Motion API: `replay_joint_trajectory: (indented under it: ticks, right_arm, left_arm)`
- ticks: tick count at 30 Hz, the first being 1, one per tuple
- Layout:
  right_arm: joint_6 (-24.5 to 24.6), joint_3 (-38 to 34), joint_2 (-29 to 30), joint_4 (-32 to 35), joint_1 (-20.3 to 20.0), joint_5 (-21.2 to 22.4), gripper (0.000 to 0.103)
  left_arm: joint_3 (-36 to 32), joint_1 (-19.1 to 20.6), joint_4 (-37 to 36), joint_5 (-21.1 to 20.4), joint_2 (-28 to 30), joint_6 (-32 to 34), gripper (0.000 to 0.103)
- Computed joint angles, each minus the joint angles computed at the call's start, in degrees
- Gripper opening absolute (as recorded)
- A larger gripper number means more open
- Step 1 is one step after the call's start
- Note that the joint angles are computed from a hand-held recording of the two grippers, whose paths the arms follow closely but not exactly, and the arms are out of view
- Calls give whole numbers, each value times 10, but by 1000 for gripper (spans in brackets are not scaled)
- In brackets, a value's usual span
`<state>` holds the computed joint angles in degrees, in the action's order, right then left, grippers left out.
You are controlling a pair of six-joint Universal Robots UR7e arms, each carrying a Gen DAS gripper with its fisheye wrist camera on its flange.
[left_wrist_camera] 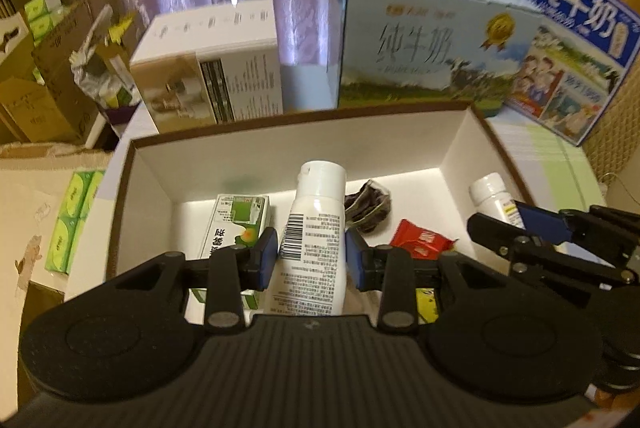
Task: Organize objects
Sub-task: 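Lower the tube into the box and open the left tool while right releases the bottle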
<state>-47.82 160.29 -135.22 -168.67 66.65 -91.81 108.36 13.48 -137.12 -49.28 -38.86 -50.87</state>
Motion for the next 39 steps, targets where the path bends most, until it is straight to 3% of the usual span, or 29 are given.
replay_joint_trajectory:
  ticks: [5, 10, 23, 30, 39]
  right_arm:
    - [2, -9, 120, -106, 13, -41, 24]
    - [1, -21, 196, -163, 20, -65, 24]
    - [1, -38, 259, -209, 21, -73, 24]
    - [2, -41, 253, -198, 15, -65, 24]
    - [-4, -42, 265, -213, 22, -72, 24]
  left_arm:
    - [-25, 30, 9, 0, 28, 16, 33]
    - [-46, 52, 10, -3, 49, 33, 33]
    - [-72, 81, -7, -10, 78, 68, 32]
    - [-59, 79, -42, 1, 71, 95, 61]
    - [-34, 75, -56, 12, 53, 99, 74]
